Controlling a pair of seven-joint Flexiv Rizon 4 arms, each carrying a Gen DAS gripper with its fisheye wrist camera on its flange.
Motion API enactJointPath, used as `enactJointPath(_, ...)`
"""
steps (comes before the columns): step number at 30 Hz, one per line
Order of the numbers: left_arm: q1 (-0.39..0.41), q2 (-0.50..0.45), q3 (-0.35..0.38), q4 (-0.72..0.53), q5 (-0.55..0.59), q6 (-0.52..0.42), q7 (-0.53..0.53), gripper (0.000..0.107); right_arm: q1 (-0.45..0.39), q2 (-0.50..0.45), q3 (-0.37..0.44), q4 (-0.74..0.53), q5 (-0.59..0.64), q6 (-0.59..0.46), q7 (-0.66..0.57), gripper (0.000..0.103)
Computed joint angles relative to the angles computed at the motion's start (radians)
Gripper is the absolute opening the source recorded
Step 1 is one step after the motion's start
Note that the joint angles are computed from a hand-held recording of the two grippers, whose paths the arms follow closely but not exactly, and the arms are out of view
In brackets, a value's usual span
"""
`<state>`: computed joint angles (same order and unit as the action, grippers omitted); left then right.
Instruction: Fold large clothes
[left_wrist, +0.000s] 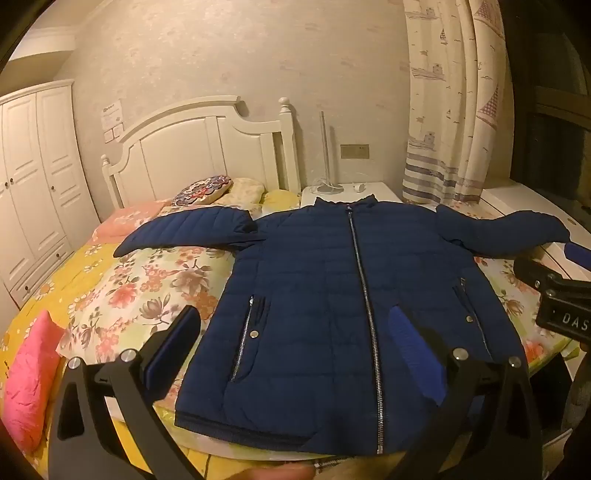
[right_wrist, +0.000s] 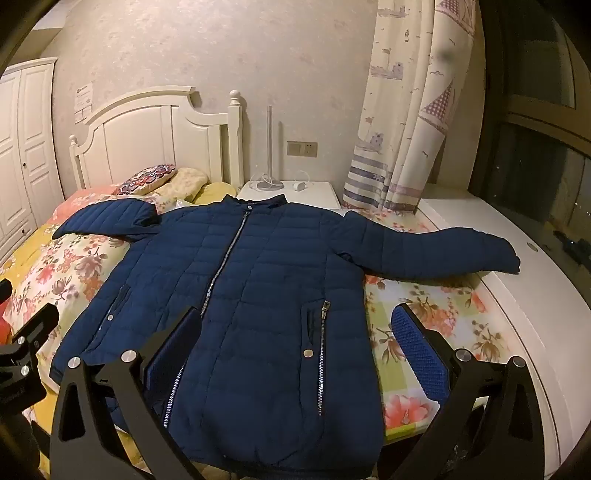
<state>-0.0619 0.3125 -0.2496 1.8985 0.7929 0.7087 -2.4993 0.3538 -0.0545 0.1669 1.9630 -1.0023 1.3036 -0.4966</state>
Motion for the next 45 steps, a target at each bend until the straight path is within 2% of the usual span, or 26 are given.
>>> enactJointPath(15,0.004,0.01,0.012,0.008,-0.039,0.013,0.019,0.101,0.004,-0.007,-0.002,0.0,0.025,-0.005,-0.017,0.099)
enactJointPath(45,-0.002,-0.008,0.011,0.012,-0.039,0.008,0.004,0.101,0.016,-0.02,-0.005,-0.003,0.059,-0.003,-0.045,0.099)
